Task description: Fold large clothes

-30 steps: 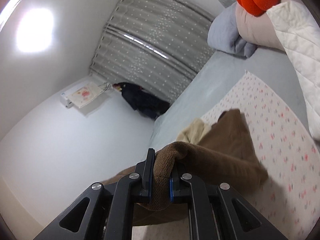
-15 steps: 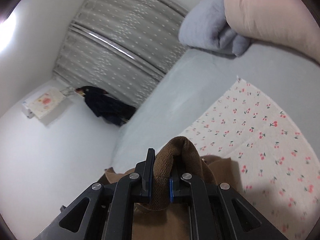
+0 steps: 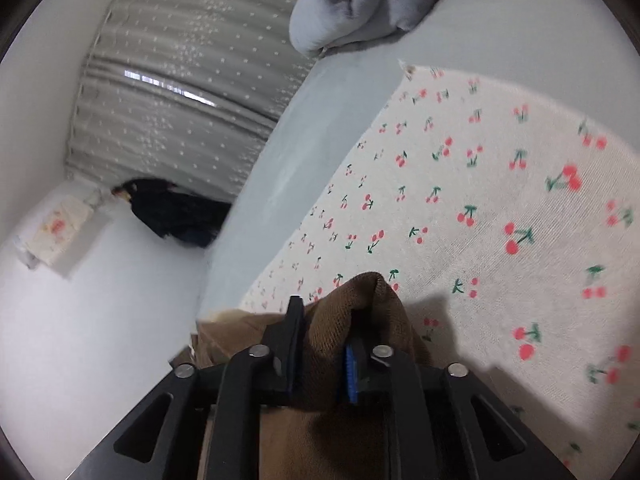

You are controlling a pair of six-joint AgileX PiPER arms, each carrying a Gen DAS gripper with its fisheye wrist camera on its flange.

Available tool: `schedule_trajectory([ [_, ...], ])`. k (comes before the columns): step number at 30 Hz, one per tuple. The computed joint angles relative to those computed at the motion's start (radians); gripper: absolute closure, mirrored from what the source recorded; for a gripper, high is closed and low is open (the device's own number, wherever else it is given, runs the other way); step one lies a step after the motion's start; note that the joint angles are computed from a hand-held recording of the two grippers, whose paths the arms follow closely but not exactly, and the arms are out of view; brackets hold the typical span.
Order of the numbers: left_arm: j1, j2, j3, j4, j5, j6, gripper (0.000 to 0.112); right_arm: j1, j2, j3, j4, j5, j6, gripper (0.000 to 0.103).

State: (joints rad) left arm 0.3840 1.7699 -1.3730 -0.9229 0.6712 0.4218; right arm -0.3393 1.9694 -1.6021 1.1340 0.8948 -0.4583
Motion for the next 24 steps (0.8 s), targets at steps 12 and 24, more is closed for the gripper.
schedule_trajectory([
  [12, -0.248, -0.163, 0.05, 0.498, -0.123, -0.149, 0.027, 0.315, -0.202, 0.001, -0.654, -0.144, 0.161, 0.032],
  [24, -0.273, 0.284, -0.449, 1.187, 0.027, -0.788, 0.027, 0.419, 0.147, -0.456, -1.086, -0.068, 0.59, 0.032],
])
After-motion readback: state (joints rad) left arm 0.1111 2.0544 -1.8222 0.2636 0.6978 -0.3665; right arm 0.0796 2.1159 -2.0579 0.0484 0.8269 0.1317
